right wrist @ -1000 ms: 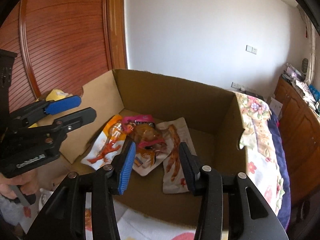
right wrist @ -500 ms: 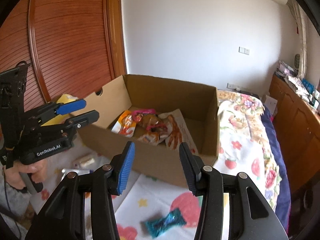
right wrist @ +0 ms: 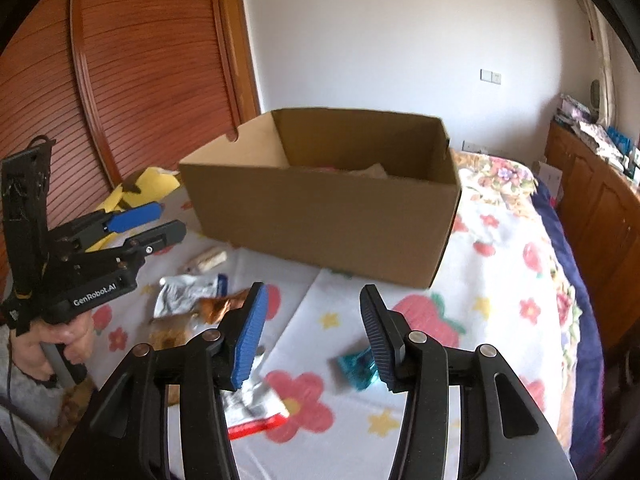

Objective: Organize snacks
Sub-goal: 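Move both grippers back from the box toward the remaining snacks, then lower the left gripper over the grain bar while the right lowers over the white pouch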

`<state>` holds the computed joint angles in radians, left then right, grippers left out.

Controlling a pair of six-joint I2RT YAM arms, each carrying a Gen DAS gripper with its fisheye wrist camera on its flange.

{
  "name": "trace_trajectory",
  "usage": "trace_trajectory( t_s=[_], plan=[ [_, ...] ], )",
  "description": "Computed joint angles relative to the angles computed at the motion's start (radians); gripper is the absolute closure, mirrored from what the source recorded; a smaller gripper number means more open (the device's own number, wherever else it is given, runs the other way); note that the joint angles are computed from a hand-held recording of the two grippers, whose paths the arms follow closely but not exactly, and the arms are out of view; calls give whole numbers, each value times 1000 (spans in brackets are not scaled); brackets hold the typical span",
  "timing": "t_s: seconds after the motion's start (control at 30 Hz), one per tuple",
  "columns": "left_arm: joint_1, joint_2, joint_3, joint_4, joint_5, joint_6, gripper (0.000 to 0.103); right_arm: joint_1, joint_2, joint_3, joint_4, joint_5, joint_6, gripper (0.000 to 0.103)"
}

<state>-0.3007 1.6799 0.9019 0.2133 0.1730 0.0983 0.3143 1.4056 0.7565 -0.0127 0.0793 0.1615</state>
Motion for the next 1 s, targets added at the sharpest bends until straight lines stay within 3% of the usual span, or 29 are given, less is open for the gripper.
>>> trace_trajectory(
  t_s=[0.2, 0.53, 1.0],
  plan=[
    [9, -34, -89, 21, 6, -26, 52, 66, 26, -51, 51, 29, 30, 52],
    [19, -124, -224, 32, -15, -43, 52, 96, 126, -83, 126, -52, 85, 50],
    [12, -151, -277, -12, 8, -56, 51, 117, 244, -66, 171, -65, 91, 42]
  ],
)
